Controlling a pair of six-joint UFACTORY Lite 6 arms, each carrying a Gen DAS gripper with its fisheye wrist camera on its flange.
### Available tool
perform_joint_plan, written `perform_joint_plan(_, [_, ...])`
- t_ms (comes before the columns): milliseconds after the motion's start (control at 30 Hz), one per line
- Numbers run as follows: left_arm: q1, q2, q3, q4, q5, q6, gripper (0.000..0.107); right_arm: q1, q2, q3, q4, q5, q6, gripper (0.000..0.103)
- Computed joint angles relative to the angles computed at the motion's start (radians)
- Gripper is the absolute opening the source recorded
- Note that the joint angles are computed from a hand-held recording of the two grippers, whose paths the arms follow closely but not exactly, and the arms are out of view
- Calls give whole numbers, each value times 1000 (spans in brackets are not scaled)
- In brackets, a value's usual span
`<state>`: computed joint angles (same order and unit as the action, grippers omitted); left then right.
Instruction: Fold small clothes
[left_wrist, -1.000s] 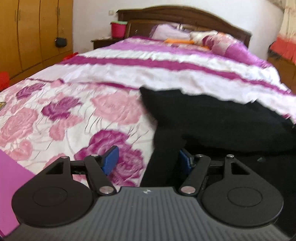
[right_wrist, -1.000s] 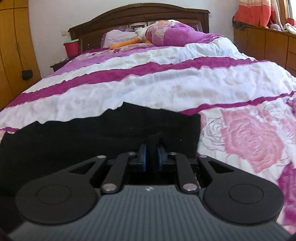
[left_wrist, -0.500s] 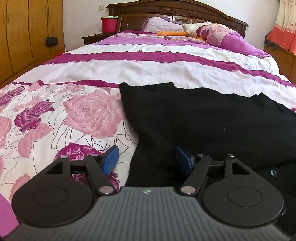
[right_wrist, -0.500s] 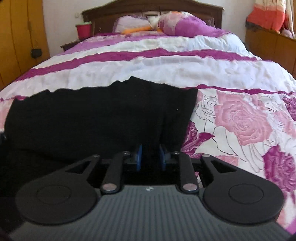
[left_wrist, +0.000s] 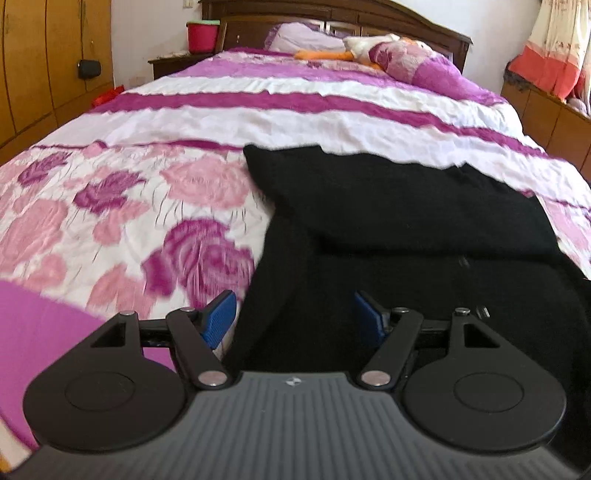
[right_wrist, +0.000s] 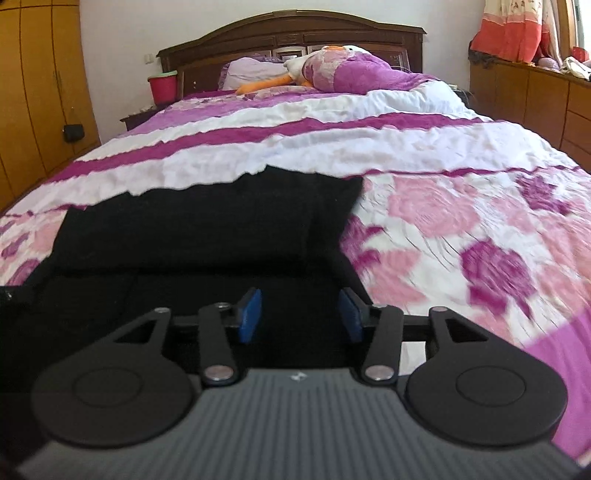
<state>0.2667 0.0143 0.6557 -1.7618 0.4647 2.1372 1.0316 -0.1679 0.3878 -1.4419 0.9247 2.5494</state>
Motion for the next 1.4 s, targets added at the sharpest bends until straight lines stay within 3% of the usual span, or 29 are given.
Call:
perform_joint_plan(100, [16, -105, -109, 56, -6, 3, 75, 131, -52, -41, 130, 56, 16, 50])
perform_joint_plan(267, [44, -272, -302, -9, -35, 179, 75, 335, -37, -70, 285, 119, 109, 50])
perform_joint_plan(567, [354, -438, -450, 308, 67, 95, 75, 623, 75, -59, 480, 157, 303, 50])
perform_joint_plan(767, [630, -236, -345, 504, 326, 53, 75, 736, 174, -6, 534, 159, 401, 50])
perform_joint_plan(1000, [683, -142, -341, 558, 424, 122, 75, 794, 258, 52, 543, 144, 455, 50])
perform_joint_plan(1267, [648, 79, -277, 422, 481, 205, 75, 839, 319, 50, 534, 101, 539, 50])
perform_joint_plan(1400, [678, 167, -198, 569, 592, 103, 75, 850, 323, 43, 514, 100, 581, 52])
